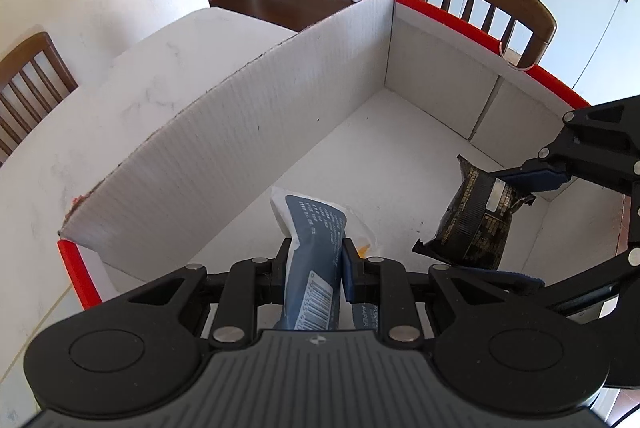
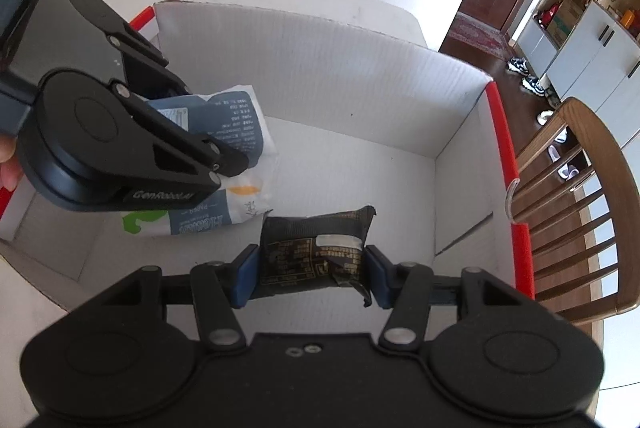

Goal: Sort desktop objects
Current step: 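Carry the black snack with the right tool while the left tool carries the white-blue bag into the red box, then open the right tool releasing the black snack while the left tool releases the white-blue bag in the box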

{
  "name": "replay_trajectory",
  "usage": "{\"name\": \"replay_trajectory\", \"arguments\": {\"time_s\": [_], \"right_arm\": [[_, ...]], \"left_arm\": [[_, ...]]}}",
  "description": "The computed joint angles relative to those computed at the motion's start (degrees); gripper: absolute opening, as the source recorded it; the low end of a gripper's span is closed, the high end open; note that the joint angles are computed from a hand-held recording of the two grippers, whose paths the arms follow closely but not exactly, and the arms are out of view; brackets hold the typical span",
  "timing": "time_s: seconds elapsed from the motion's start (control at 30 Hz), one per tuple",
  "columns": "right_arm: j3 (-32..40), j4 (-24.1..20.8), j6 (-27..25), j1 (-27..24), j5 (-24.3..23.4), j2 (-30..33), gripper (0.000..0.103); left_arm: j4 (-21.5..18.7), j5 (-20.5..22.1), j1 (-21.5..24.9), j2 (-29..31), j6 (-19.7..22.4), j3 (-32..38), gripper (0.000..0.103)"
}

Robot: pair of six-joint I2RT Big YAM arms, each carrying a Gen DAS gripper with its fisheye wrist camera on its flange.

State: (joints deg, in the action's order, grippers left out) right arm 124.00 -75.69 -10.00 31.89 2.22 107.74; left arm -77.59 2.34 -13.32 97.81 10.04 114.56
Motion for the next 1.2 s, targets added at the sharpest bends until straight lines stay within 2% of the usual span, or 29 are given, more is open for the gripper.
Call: {"name": "replay_trajectory", "arguments": {"time_s": [0.3, 0.47, 0.7, 0.8, 0.87, 0.93, 1.2], "right_arm": [[1.8, -1.9, 0.0, -0.1, 0.1, 1.4, 0.058], [0.9, -0.7, 0.5, -0.3, -0.5, 0.8, 0.064], [-1.7, 0.5, 1.0, -1.1, -1.6, -1.5, 0.065], [-1.9, 0.3, 1.0, -1.4, -2.2, -2.4, 0.067], [-2.2, 0.6, 0.8, -1.5, -2.5, -3.2, 0.074], [-2.6, 1.1, 0.7, -1.4, -2.5, -3.9, 0.074], [-2.7, 1.3, 1.3, -1.5, -3.5, -6.0, 0.076]], "left_arm": [[-1.9, 1.0, 0.8, 0.7, -1.9, 0.9, 0.021], [-1.7, 1.1, 0.9, 0.0, -2.0, 0.0, 0.023], [-0.6, 1.1, 0.7, -1.2, -1.8, -1.2, 0.025], [0.0, 0.9, 0.7, -1.7, -2.1, -1.5, 0.035], [0.5, 0.6, 0.7, -2.2, -2.2, -1.8, 0.062], [2.0, 0.2, 0.7, -3.3, -2.4, -2.8, 0.063], [3.0, 2.2, 0.9, -5.7, -3.4, -3.5, 0.064]]}}
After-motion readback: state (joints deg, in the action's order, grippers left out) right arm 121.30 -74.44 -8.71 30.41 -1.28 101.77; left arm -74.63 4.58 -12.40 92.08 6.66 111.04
